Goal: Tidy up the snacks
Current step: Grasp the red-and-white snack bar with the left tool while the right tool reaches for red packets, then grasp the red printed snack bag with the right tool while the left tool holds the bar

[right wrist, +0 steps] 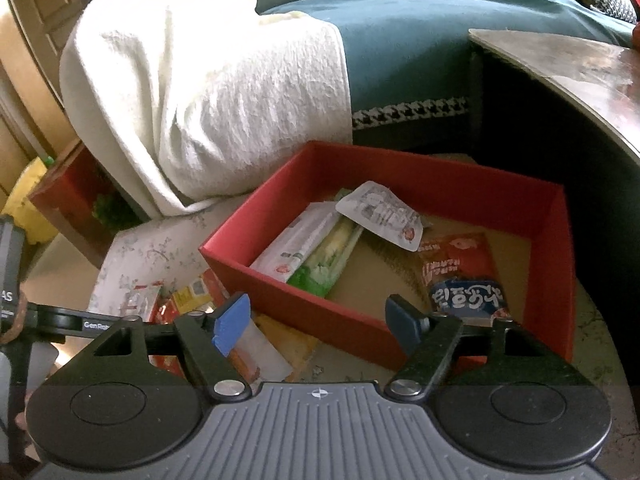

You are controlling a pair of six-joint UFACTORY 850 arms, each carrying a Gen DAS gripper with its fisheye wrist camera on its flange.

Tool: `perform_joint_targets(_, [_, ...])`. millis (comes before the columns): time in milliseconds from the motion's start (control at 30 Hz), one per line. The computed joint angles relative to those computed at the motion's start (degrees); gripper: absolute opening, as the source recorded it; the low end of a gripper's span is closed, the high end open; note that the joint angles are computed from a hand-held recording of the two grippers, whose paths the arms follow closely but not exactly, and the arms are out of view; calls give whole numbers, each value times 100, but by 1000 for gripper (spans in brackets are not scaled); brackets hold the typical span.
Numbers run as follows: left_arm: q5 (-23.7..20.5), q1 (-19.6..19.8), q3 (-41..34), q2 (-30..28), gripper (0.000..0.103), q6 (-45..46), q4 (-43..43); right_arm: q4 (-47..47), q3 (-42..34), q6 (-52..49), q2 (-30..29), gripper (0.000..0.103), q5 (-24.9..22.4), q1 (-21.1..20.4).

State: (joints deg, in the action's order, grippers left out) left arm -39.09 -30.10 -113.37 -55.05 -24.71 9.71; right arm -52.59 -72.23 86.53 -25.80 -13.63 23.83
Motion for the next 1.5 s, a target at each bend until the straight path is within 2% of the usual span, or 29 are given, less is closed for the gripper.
perform_joint_targets(33, [15, -14, 21, 10, 64, -30, 55, 81, -21, -78, -23, 81, -7, -3])
perform_joint_targets(133, [85, -7, 132, 91, 48, 31, -44, 289, -48, -280, -50, 84, 10, 15])
perform_joint_targets(200, [131, 5, 209, 155, 44, 112, -127, 452, -98, -512, -78, 85, -51, 71])
perform_joint_targets(300, [185, 56, 378, 295, 39, 401, -489, 647, -98, -690, -38, 85, -71, 177])
perform_joint_targets(433, [329, 174, 717, 562, 38, 1003, -1242, 66, 64, 156, 105, 86, 20, 428])
perform_joint_targets(533, [556, 215, 1032, 809, 38, 926, -1136, 626, 13, -44, 19, 86, 108, 550])
perform_joint_targets(633, [796, 351, 1319, 1046, 38, 1140, -1492, 1753, -370, -820, -325, 86, -253, 696])
perform_joint_targets(700, [893, 435, 1442, 1155, 38, 1326, -1733, 2213, -791, -1084, -642, 86, -683, 784])
perform_joint_targets(933, [1128, 637, 1695, 1399, 38, 2264, -2574, 2246, -1766, -85, -1357, 86, -1459, 975])
perform_joint_targets(1067, [1095, 729, 1718, 1428, 38, 2741, -3128, 2298, -2264, 407, -1724, 92, -1745, 1049])
perform_joint_targets(1100, [1083, 743, 1726, 1435, 38, 2805, -3198, 2306, -2386, 411, -1821, 93, -1820, 1062])
perform_joint_targets(1167, [1074, 779, 1766, 1461, 38, 3000, -3402, 2252, -2770, 253, -2099, 93, -2289, 1141])
perform_joint_targets(1267, [1090, 821, 1834, 1511, 38, 3285, -3713, 2221, -3088, -475, -2365, 91, -2823, 1223])
perform_joint_targets(1433, [1126, 790, 1878, 1532, 38, 3326, -3663, 2521, -2626, -1497, -2032, 77, -2678, 1219])
perform_joint_targets(1500, [1138, 739, 1883, 1525, 38, 3277, -3514, 2647, -2336, -1659, -1821, 76, -2593, 1203])
